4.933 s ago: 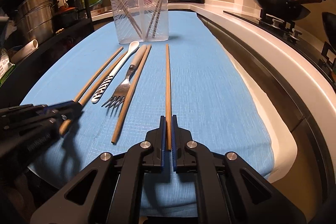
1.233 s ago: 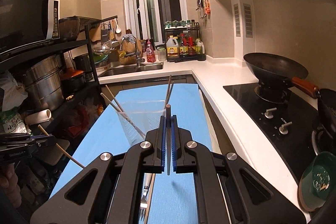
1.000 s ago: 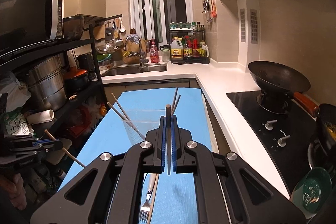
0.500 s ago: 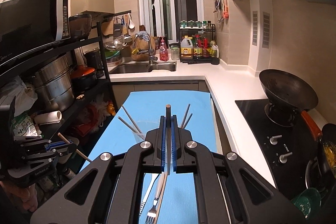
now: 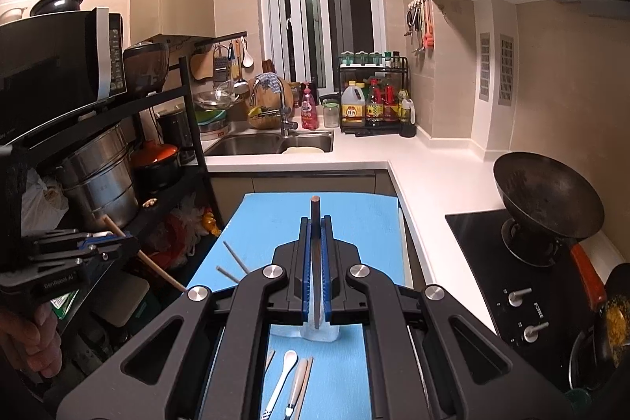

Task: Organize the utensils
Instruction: 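Open both tools to drop the chopsticks into the container, then grasp the striped-handle white spoon with the left tool while the right tool grasps a chopstick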

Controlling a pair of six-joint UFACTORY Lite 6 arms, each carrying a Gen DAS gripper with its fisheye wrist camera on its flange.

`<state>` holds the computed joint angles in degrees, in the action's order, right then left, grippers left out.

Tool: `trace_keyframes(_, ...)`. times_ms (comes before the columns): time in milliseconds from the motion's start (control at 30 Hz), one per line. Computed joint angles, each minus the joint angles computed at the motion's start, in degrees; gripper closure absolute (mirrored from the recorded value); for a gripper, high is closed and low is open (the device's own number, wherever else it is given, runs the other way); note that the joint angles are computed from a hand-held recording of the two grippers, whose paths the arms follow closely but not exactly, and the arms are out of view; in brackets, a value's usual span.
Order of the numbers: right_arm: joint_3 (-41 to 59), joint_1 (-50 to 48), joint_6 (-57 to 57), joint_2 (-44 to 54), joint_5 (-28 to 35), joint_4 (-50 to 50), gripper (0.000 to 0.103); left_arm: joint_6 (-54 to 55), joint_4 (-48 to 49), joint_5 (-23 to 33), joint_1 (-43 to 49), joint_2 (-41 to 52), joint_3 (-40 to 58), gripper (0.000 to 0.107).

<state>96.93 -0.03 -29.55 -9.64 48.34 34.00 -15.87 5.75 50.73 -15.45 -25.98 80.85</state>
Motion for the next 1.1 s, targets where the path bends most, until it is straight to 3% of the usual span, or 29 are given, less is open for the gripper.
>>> trace_keyframes(300, 5.7, 6.8, 3.0, 9.3, -7.1, -5.0, 0.098, 2.8, 1.9, -1.8, -0.5, 18.5, 17.7, 0.101)
trace_keyframes(567, 2.1, 8.1, 0.3, 16.5, -13.1, -3.6, 0.098, 6.8, 0.8, -2.1, 1.6, 34.4, 21.8, 0.100)
trace_keyframes(667, 1.0, 7.0, -2.2, 18.2, -12.8, -0.7, 0.097, 8.2, -1.2, -2.8, 2.5, 37.5, 22.1, 0.100)
trace_keyframes(733, 0.0, 6.4, -2.7, 18.1, -12.7, -0.3, 0.089, 9.9, -3.6, -2.5, 2.9, 38.5, 22.3, 0.099)
trace_keyframes(833, -2.2, 4.2, -4.9, 15.1, -11.8, 3.0, 0.070, 13.2, -7.7, -3.7, 3.2, 35.0, 20.4, 0.074)
trace_keyframes(967, -7.7, 0.5, -9.3, 7.7, -9.7, 8.9, 0.069, 11.4, -7.0, -5.2, 1.8, 26.7, 16.0, 0.074)
trace_keyframes(1100, -21.1, -5.1, -16.5, -6.0, -7.4, 17.7, 0.069, 1.4, 2.2, -7.8, -4.0, 13.1, 3.2, 0.074)
